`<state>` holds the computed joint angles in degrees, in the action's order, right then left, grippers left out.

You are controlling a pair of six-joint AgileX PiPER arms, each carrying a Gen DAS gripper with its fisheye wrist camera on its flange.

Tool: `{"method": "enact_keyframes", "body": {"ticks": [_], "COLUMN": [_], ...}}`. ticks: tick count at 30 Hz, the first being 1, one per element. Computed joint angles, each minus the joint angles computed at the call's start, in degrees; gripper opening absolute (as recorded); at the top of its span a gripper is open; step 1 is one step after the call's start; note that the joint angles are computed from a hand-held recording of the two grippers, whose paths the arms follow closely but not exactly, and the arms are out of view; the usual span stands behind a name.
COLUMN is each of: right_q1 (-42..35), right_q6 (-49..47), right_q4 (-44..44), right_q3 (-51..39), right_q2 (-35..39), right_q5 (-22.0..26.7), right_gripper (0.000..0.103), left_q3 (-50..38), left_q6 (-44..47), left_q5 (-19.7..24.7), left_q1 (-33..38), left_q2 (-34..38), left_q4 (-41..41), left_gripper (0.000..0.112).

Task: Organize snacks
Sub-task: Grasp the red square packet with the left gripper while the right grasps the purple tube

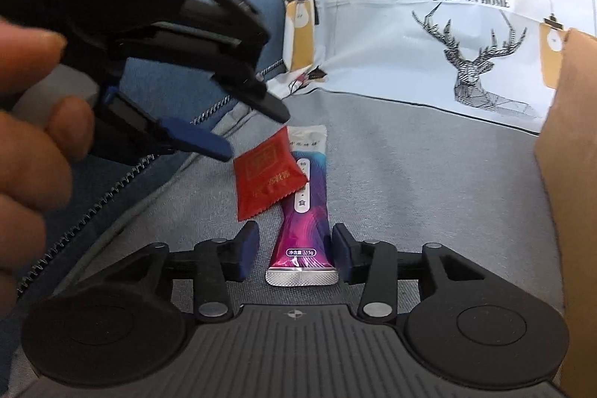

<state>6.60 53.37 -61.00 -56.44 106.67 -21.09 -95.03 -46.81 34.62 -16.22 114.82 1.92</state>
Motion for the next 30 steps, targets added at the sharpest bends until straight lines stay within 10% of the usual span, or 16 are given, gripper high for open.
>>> {"method": "enact_keyframes", "body": {"ticks": [9, 15, 23, 30], "right_q1": [0.3, -1.0, -3.2, -6.6], "right_q6": [-14.1, -18.4, -7.7, 20.5], "right_q4": [11.4, 15.6, 2.3, -26.5], "right_q3": [1.8, 4.5, 13.3, 18.2], "right_q2": [-0.5, -2.8, -11.6, -19.7], "right_q5": [1.0, 3.0, 4.9, 5.6], "right_gripper": [0.028, 0.027, 0.027, 0.027], "left_q3": [-10.3, -8.7, 1.6, 12.2], "left_q6": [2.9, 4.6, 4.5, 0.7], "left_q5": [6.7, 7.4, 5.2, 1.7], "left_q1": [-0.4, -1.4, -3.0, -4.6], "left_q2": [7.8, 6.9, -0.8, -9.6], "left_q4": [1.7, 4.2, 3.9, 3.2], "left_gripper": [0.061, 0.014, 0.003, 0.004]}}
